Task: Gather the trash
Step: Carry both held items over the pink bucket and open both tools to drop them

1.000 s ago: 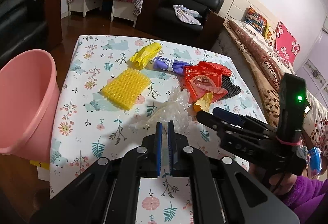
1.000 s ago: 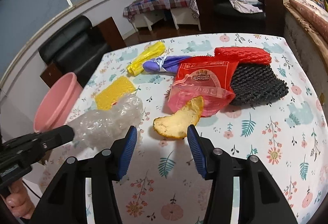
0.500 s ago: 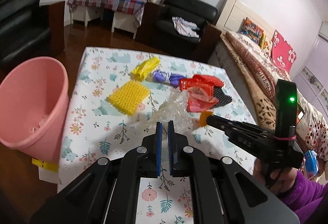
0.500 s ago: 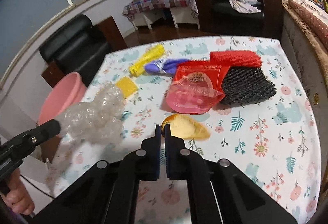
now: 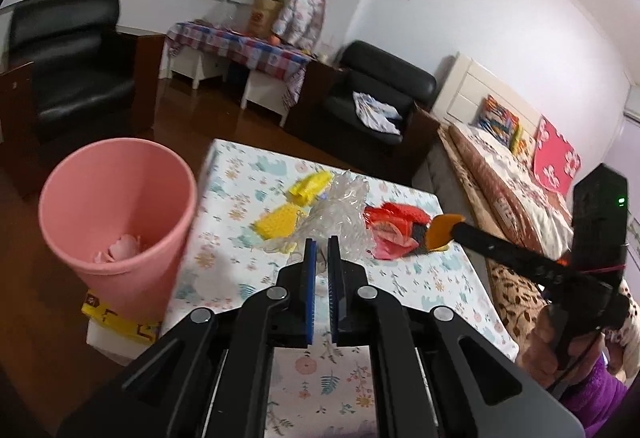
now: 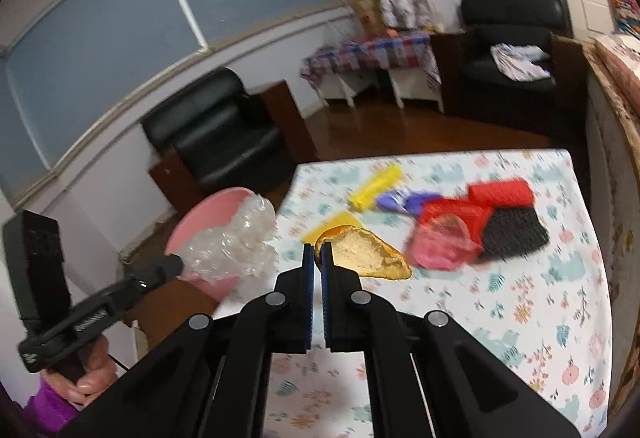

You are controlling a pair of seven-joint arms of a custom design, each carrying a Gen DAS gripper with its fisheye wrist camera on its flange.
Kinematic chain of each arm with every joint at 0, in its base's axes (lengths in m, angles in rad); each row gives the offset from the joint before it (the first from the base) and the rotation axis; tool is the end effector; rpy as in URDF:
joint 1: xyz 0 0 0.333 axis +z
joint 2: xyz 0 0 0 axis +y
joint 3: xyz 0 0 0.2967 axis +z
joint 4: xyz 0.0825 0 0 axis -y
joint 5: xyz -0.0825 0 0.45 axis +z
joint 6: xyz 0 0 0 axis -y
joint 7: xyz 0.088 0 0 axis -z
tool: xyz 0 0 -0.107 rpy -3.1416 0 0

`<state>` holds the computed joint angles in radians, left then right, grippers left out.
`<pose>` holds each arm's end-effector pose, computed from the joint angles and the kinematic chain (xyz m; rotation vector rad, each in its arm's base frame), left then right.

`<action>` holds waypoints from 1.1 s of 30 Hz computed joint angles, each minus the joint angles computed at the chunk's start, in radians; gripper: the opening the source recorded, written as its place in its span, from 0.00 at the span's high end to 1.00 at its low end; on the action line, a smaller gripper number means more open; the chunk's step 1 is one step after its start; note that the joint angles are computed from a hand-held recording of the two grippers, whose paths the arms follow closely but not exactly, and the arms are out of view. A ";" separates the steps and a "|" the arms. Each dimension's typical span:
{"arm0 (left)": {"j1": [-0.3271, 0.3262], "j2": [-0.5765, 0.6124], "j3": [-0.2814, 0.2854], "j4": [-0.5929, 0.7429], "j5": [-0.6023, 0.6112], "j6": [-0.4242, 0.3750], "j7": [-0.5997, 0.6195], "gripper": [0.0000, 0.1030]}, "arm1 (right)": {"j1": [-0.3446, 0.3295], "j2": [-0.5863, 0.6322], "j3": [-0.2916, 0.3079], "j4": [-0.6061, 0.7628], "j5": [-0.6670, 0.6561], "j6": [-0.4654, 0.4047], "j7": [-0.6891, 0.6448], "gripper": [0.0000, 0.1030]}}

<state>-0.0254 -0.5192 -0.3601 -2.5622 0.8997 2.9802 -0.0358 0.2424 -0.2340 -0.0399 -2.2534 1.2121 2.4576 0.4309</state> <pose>0.4386 -0.2384 0.4590 -1.9510 1.3713 -1.1355 0.5661 0.1151 0.4599 -1.8389 1.0767 -0.0668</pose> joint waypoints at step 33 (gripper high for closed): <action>0.066 -0.097 0.087 -0.117 -0.030 -0.290 -0.039 0.95 | 0.078 0.553 0.208 0.600 -0.180 -0.297 0.279 0.89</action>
<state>0.0410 -0.6161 -0.2736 -2.6796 0.8700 2.6906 -0.0753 0.3208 0.3186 0.1678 -1.6533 1.0323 2.1601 0.7094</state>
